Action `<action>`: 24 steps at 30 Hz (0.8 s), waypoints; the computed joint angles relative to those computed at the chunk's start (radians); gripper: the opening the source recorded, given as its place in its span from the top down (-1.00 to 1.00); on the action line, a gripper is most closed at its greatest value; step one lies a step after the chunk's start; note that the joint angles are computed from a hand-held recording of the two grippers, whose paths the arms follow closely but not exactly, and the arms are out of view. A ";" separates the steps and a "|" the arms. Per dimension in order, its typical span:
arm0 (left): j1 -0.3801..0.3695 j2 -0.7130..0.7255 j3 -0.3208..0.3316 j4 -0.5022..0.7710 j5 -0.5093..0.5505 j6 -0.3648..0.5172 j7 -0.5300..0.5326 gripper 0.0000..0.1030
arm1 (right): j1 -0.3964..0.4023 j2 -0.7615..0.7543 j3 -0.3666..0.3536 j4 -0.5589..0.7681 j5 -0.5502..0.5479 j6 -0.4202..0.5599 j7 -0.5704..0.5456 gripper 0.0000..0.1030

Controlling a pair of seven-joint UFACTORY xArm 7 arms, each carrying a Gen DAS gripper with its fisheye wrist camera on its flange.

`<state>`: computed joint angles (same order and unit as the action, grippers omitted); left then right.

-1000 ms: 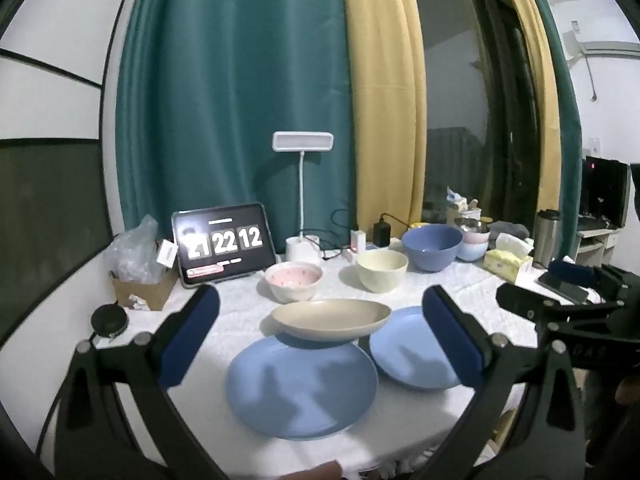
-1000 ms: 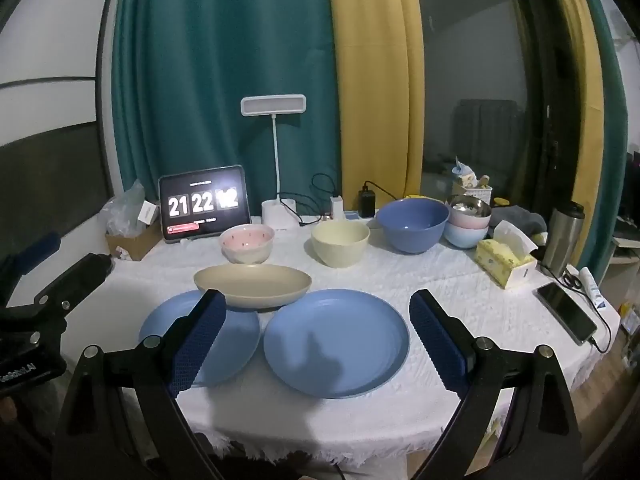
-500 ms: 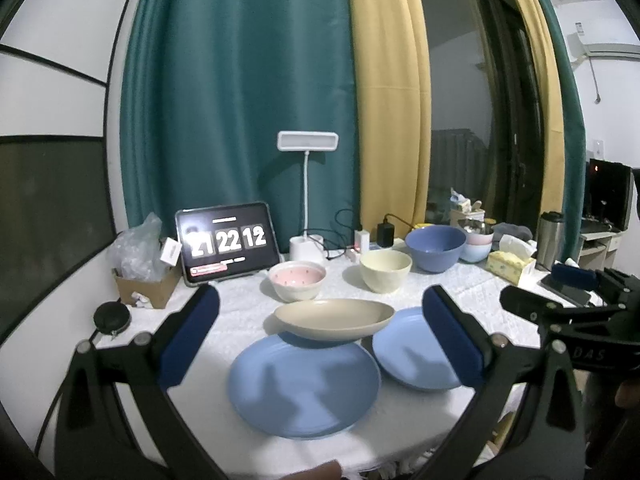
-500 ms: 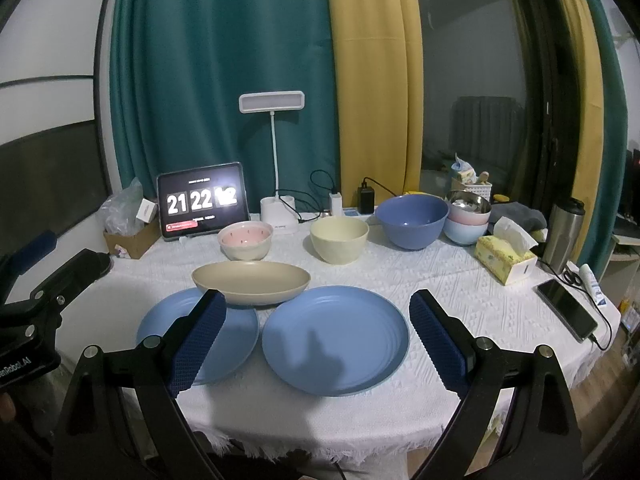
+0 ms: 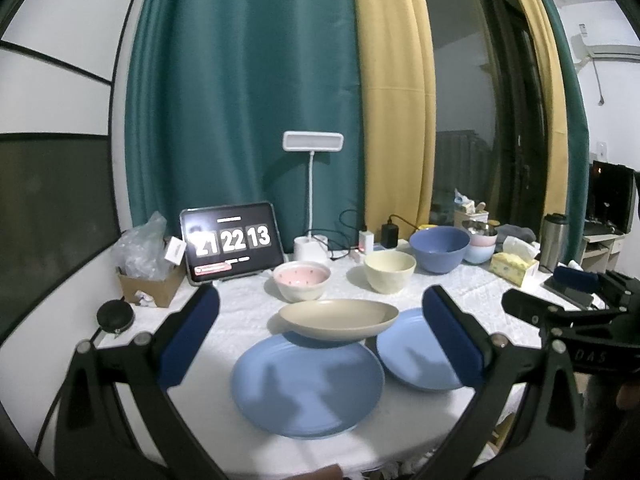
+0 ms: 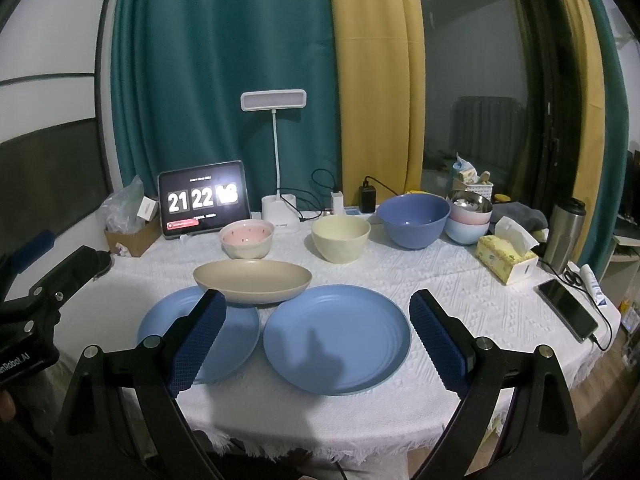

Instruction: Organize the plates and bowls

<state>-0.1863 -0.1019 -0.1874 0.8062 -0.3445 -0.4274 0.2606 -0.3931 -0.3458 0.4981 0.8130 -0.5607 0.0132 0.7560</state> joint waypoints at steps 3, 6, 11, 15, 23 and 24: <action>-0.003 -0.001 0.011 -0.004 0.018 -0.003 -0.019 -0.99 | -0.006 0.003 0.005 0.004 -0.005 0.001 0.006 -0.86; 0.001 -0.003 0.005 -0.006 0.008 -0.010 -0.016 -0.99 | -0.003 0.003 0.003 0.006 -0.008 0.004 0.009 -0.86; 0.000 -0.007 0.001 -0.009 -0.006 -0.017 -0.008 -0.99 | 0.003 0.002 -0.002 0.005 -0.013 0.006 0.013 -0.86; 0.001 -0.006 0.001 -0.006 -0.005 -0.015 -0.007 -0.99 | 0.006 -0.001 -0.005 0.003 -0.017 0.007 0.017 -0.86; 0.002 -0.006 0.003 -0.005 0.002 -0.012 -0.012 -0.99 | 0.010 0.007 -0.010 0.009 -0.024 0.009 0.019 -0.86; 0.000 -0.006 0.009 -0.007 0.014 -0.012 -0.021 -0.99 | 0.011 0.007 -0.011 0.009 -0.025 0.009 0.020 -0.86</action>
<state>-0.1861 -0.1077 -0.1783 0.7997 -0.3302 -0.4390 0.2391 -0.3823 -0.3389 0.4874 0.8223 -0.5858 0.0222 0.7757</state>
